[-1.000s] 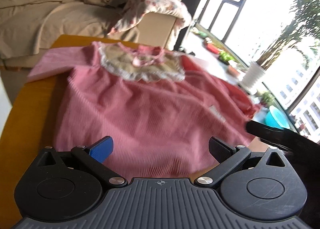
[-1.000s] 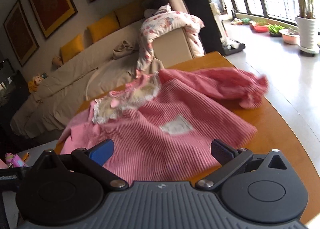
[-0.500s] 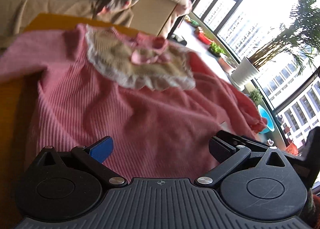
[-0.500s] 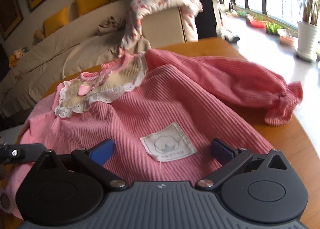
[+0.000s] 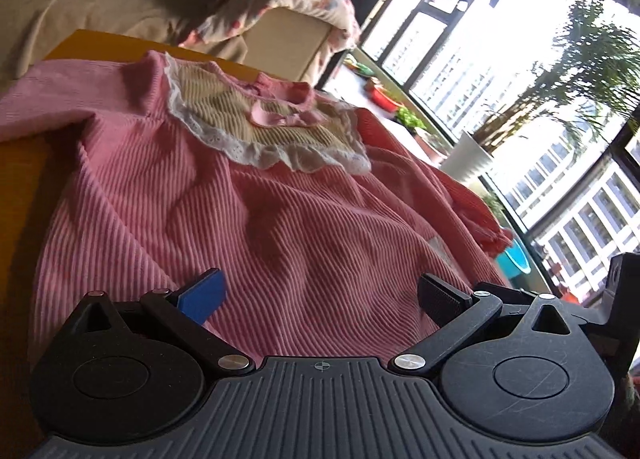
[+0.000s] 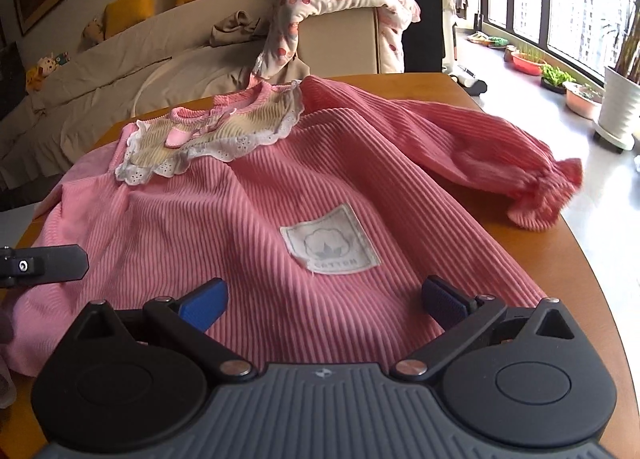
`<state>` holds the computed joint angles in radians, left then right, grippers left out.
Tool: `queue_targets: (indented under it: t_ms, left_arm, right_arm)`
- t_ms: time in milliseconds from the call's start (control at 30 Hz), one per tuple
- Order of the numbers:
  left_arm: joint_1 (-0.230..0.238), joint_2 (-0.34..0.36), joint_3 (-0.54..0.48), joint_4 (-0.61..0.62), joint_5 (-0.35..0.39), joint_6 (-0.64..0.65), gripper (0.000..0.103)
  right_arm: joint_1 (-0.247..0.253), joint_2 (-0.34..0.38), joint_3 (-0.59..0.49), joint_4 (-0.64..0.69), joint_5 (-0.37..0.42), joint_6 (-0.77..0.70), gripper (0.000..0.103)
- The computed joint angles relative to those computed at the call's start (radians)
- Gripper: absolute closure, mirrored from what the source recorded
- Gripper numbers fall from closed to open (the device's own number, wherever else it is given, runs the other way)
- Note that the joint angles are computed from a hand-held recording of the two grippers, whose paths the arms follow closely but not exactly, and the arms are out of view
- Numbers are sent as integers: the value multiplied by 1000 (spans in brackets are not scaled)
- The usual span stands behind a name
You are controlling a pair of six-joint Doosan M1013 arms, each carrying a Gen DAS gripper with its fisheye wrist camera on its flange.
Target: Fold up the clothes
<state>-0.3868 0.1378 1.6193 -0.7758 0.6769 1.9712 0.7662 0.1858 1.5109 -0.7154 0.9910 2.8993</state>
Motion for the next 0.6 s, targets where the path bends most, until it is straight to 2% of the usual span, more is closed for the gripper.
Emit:
queue_targets:
  t_ms: [200, 300, 367, 433, 500, 533, 600]
  left_arm:
    - [-38, -50, 64, 70, -90, 13, 0]
    - [-39, -55, 71, 64, -85, 121, 0]
    - [-24, -46, 57, 36, -53, 138, 0]
    - [3, -34, 36, -13, 0, 97, 0]
    - [40, -20, 12, -79, 61, 22, 1]
    - [70, -17, 9, -150, 83, 11, 2]
    - [120, -29, 15, -236, 64, -10, 5]
  right_arm:
    - [39, -49, 59, -34, -6, 104, 0]
    - [54, -72, 89, -62, -31, 179, 0]
    - [58, -80, 99, -72, -44, 208, 0]
    - [56, -81, 99, -74, -53, 213, 0]
    - [48, -74, 86, -46, -51, 154, 0]
    - [42, -76, 85, -29, -62, 121, 0]
    - [32, -93, 102, -42, -130, 108, 0]
